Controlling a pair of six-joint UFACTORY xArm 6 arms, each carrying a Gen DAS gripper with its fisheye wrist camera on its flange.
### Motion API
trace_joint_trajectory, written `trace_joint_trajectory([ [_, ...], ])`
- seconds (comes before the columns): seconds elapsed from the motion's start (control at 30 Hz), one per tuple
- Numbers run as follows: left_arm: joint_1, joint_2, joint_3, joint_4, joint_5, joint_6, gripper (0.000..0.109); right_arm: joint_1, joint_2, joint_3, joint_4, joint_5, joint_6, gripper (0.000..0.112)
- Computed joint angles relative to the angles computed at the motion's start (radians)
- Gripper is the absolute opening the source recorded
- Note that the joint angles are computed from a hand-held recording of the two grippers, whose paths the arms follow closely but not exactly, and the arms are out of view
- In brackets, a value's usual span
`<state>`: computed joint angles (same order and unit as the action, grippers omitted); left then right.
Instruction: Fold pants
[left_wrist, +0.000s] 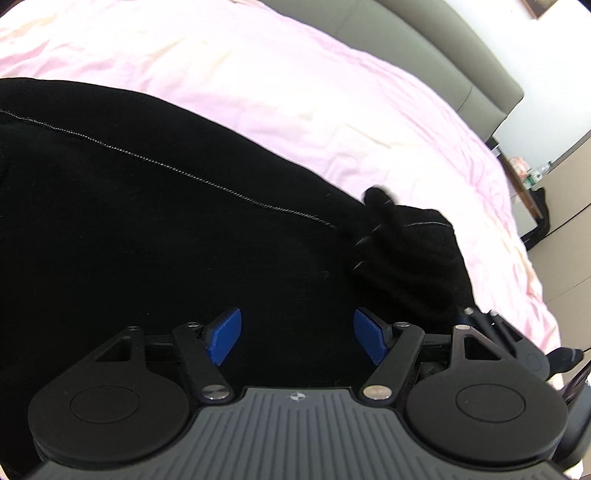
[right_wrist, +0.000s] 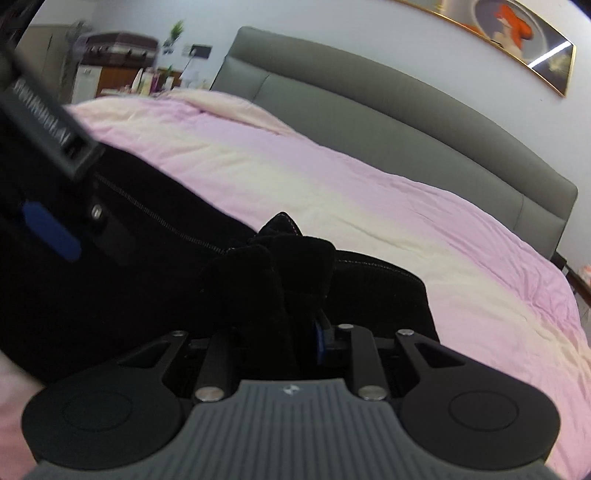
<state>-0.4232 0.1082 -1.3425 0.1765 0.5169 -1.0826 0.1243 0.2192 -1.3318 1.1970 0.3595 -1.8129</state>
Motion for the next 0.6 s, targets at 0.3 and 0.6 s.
trace_joint_trajectory([
  [0.3, 0.020, 0.071, -0.067, -0.279, -0.054, 0.212, 0.084, 0.000, -0.034, 0.078, -0.206, -0.019, -0.127, 0.038],
  [0.6, 0.050, 0.319, -0.381, -0.681, 0.052, 0.451, 0.092, -0.130, -0.012, -0.060, -0.309, 0.283, 0.012, 0.047],
])
